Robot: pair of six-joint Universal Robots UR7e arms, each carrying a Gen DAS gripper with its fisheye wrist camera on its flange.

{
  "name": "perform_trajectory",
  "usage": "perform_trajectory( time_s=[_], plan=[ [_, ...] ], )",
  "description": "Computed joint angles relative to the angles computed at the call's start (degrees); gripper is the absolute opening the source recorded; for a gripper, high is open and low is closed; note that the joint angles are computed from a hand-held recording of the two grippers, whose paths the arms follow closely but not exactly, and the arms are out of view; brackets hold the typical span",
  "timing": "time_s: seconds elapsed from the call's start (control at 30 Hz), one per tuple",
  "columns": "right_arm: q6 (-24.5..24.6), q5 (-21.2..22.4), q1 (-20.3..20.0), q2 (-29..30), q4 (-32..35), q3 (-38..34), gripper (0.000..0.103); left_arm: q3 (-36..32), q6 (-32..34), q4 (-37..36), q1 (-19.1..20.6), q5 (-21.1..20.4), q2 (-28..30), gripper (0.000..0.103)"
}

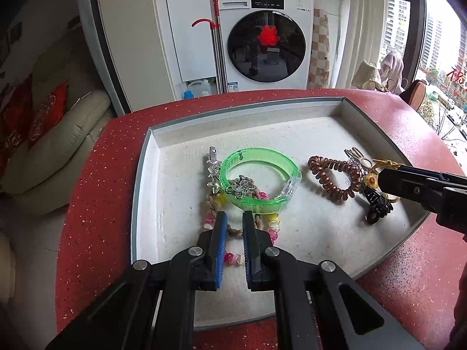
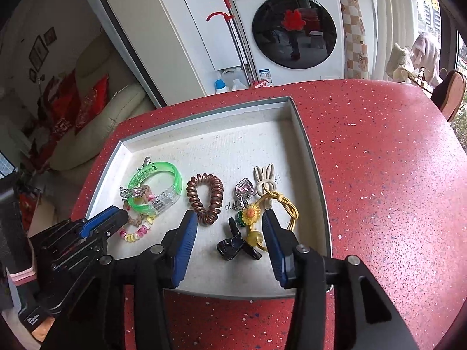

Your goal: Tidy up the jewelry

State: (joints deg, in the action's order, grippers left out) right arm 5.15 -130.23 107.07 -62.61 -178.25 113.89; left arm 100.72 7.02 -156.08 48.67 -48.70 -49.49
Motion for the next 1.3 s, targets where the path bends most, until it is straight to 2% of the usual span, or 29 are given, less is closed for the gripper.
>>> perform_trajectory(
  time_s=[0.27,0.47,0.57,0.77,0.8,0.83,0.87,0.93,1.07,1.17,1.23,1.27,1.3],
  plan=[
    [0.79,0.53,0.63,-0.39,-0.82,0.61,0.052,0.04,0.18,-0.46,-0.18,-0.42,-0.45,0.029],
    [0.91,0.42,1.17,-0.78,-1.49,0.76,0.052,1.17,1.95,-4.90,-0.45,-0.45,-1.22,0.030],
    [0.95,0.57,1.37,-1.01,-1.79,1.00,0.052,0.85,1.62,-4.55,-0.20,-1.20,-1.52,0.030],
    [1.28,0.73,1.38,-1.21,-2.06,1.33,0.052,0.70,1.91,-5.11,-0.35,0.57,-1.33,0.030],
    [1.44,0.80,1.35,-1.26,-2.07,1.37,0.052,0.60,1.88,-4.85,-0.41,0.79,-1.32,0.045],
    [1.58,0.89,1.31,-1.32,-2.03,1.38,0.052,0.47,1.62,-4.43,-0.49,1.08,-1.35,0.099],
    [1.71,0.87,1.34,-1.39,-2.01,1.43,0.052,0.83,1.09,-5.65,-0.85,2.74,-1.14,0.103],
    [1.57,0.66,1.41,-1.40,-2.03,1.39,0.052,1.79,3.01,-10.49,-1.30,3.75,-1.03,0.103],
    [1.41,0.34,1.56,-1.23,-2.04,1.21,0.052,1.46,3.05,-9.96,-1.52,3.92,-1.13,0.103],
    [0.01,-1.62,2.27,-0.54,-2.27,0.89,0.052,1.63,2.86,-9.93,-1.65,3.71,-1.52,0.103],
    [-1.40,-3.70,3.05,0.35,-3.05,0.55,0.064,1.87,2.84,-9.87,-1.83,3.89,-1.77,0.103],
    [-2.21,-4.92,3.46,0.87,-4.04,0.45,0.076,2.12,2.77,-9.87,-1.89,3.91,-1.95,0.103],
    [-3.00,-5.97,3.88,1.33,-5.23,0.44,0.081,2.31,2.57,-9.71,-1.95,3.97,-2.12,0.103]
  ],
)
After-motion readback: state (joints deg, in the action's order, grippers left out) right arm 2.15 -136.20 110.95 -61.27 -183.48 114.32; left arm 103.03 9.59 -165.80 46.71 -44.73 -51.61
